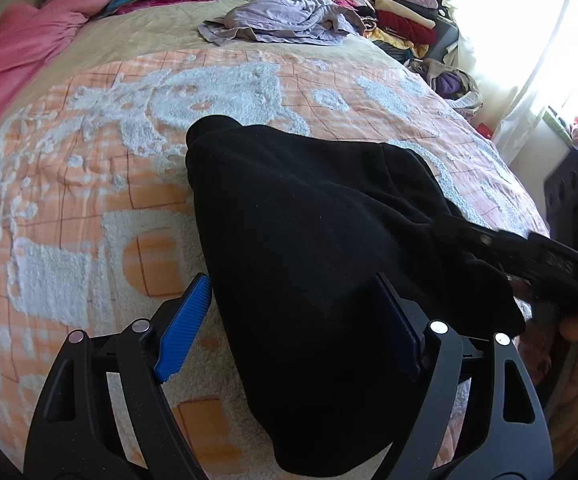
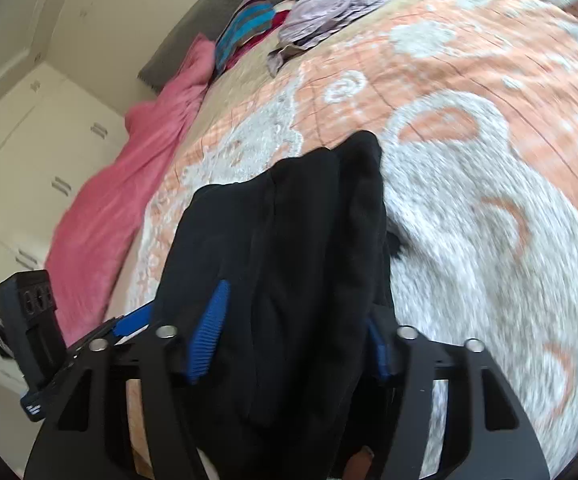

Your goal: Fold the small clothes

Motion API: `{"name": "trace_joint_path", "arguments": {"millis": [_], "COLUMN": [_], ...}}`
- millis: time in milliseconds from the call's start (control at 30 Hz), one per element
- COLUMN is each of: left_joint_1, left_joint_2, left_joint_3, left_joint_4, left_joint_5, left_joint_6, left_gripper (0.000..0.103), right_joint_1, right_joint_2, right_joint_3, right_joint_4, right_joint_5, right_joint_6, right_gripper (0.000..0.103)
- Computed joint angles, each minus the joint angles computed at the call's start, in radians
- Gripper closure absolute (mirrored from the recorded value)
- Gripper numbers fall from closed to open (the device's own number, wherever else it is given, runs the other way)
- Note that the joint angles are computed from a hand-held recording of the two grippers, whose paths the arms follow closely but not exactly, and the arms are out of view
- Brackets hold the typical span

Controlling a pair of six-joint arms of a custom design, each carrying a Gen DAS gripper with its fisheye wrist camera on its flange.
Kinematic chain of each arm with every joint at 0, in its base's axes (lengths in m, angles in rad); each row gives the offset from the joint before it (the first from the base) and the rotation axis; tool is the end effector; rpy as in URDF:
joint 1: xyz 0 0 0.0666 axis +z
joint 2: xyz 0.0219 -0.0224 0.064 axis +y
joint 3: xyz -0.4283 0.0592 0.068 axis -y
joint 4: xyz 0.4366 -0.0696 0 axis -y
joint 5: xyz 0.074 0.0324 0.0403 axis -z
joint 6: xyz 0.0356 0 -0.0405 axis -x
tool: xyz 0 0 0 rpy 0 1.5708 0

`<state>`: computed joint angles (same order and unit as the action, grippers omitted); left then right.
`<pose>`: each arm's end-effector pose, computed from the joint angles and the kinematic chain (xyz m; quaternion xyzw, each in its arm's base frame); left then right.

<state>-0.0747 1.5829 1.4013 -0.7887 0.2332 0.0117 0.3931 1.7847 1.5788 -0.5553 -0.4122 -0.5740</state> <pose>0.5834 -0.0523 0.3895 0.0643 0.9472 -0.1237 0.2887 0.6262 0.2747 0.3718 0.0010 0.9033 0.3458 0.2538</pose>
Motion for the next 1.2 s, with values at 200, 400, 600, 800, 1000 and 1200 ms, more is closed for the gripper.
{"name": "trace_joint_path", "arguments": {"millis": [200,400,600,800,1000,1200], "left_joint_1": [-0.004,-0.002,-0.004,-0.005,-0.002,-0.002], "left_joint_2": [-0.02,-0.033,-0.036,-0.046,-0.059,-0.08], "left_joint_3": [-0.023,-0.041,-0.05,-0.061,-0.071,-0.088], "left_joint_4": [0.024,0.025,0.02,0.024,0.02,0.018], "left_joint_5": [-0.016,0.001,0.009,0.006,0.011,0.013], "left_joint_6": [0.001,-0.001,-0.011,-0.012,-0.018,-0.02], "left_gripper": [0.03,0.03,0.03,0.03,0.03,0.03], "right_joint_1": [0.028,0.016,0.015,0.027,0.043,0.05], "right_joint_2": [-0.02,-0.008,-0.008,-0.036,-0.083,-0.152], "right_joint_3": [0.018,0.014,-0.037,-0.064,-0.103,-0.172], "right_joint_4": [0.016,0.02,0.03,0.022,0.02,0.076], "right_joint_5": [0.094,0.157,0.207,0.294,0.356,0.376], "right_joint_6": [0.159,0.216,0.165,0.142,0.145,0.12], "right_gripper": [0.091,0.092,0.086,0.071,0.062,0.061]}}
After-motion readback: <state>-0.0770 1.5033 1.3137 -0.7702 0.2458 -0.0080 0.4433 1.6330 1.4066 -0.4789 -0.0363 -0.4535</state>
